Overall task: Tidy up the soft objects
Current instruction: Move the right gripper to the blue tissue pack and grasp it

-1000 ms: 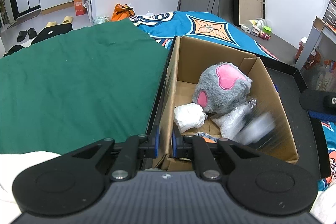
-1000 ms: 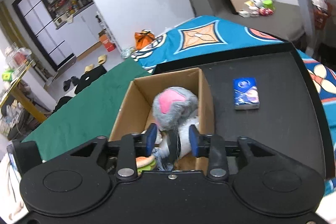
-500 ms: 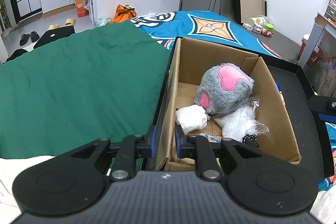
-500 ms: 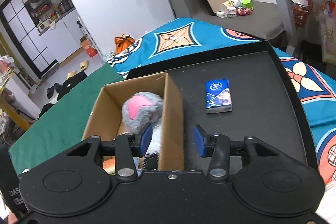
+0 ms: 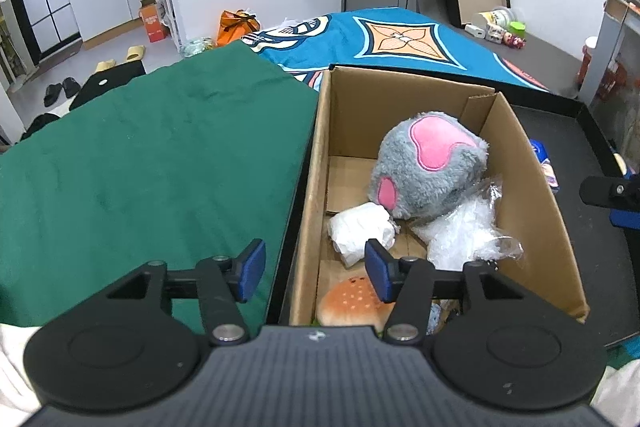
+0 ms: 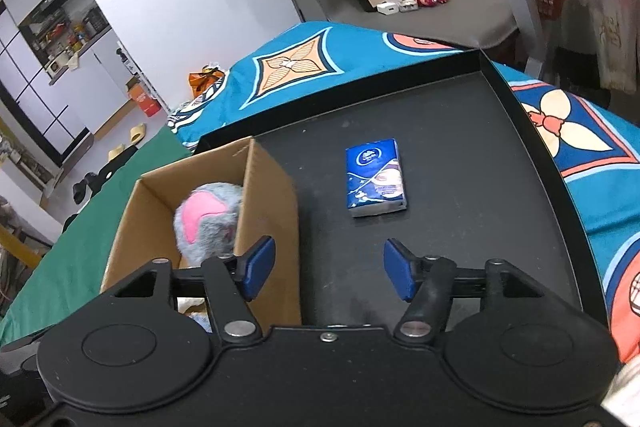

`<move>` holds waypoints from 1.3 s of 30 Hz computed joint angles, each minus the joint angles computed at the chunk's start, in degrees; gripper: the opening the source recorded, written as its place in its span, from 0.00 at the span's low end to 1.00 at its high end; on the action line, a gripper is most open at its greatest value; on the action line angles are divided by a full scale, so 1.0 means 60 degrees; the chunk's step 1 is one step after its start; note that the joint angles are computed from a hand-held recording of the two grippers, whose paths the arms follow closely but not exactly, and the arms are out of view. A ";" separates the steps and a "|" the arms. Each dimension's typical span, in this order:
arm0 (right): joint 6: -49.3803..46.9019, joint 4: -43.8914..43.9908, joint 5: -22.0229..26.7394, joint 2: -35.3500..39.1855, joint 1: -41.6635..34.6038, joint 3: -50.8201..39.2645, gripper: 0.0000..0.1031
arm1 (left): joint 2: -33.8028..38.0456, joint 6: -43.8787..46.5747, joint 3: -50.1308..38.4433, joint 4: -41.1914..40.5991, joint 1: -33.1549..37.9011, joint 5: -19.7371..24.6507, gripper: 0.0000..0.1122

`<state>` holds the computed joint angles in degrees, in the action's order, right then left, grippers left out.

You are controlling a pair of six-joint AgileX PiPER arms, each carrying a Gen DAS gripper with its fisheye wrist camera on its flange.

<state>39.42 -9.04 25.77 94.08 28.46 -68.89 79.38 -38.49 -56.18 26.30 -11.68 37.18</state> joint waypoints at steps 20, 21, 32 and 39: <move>-0.1872 0.1781 -0.0641 0.1482 -0.1048 -0.0658 0.82 | 0.2094 -0.0855 -0.2176 0.1626 -0.0831 0.1708 0.67; -0.1960 0.1861 -0.0694 0.1520 -0.1075 -0.0662 0.82 | 0.2149 -0.0881 -0.2222 0.1673 -0.0891 0.1761 0.67; -0.3830 0.3641 -0.1047 0.2131 -0.1471 -0.0892 0.82 | 0.2833 -0.1007 -0.2782 0.2081 -0.1570 0.2294 0.67; -0.3619 0.3122 -0.1108 0.2355 -0.1317 -0.1121 0.82 | 0.3056 -0.1278 -0.3022 0.2307 -0.1747 0.2690 0.68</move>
